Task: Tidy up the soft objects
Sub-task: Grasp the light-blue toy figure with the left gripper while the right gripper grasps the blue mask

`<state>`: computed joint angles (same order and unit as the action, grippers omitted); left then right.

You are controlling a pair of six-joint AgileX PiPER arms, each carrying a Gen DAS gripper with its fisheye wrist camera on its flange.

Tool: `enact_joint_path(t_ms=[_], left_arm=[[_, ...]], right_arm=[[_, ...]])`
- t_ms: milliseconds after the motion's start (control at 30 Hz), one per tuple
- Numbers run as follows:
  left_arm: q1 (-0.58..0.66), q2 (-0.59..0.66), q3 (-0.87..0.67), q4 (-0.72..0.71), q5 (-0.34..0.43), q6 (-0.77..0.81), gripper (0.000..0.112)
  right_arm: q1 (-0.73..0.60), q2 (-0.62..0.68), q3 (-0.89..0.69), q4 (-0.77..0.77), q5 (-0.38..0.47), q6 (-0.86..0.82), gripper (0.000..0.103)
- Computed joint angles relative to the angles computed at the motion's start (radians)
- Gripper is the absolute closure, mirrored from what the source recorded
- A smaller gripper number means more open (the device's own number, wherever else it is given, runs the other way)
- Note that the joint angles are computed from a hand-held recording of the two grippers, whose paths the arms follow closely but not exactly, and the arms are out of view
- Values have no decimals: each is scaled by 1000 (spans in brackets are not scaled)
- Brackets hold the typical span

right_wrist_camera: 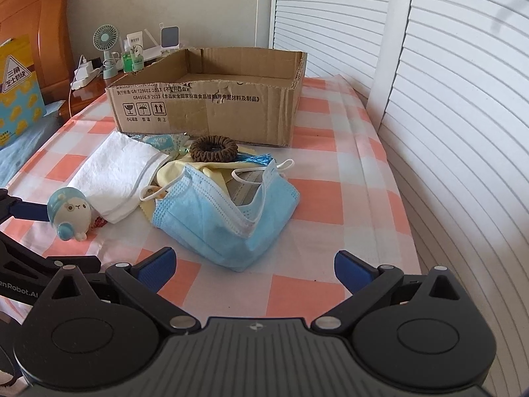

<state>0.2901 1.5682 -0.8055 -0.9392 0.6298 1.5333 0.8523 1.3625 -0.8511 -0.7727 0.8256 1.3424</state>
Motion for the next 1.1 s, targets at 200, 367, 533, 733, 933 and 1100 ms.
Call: enact_joint_path(t_ms=[200,367,533,733,933,1100], left_arm=[[48,12,38,-148,20,194,9],[93,23,73,-264,58,360,9],[89,34,53,-244,70,355,9],[76,2,51,-257,43,350,10],[74,-10,35,-263,84,404,19],[59,17,9,-226,92,354,41]], right_arm=[[-52,34,37,25,-90,-20,0],[-35,35,78,-50,-114,38,0],[11,12,159,-216,-138,214,0],[35,11,178,-266,-127,279,0],[44,10,185,-285,-123,301,0],[35,5,182,-277,-129,282,0]])
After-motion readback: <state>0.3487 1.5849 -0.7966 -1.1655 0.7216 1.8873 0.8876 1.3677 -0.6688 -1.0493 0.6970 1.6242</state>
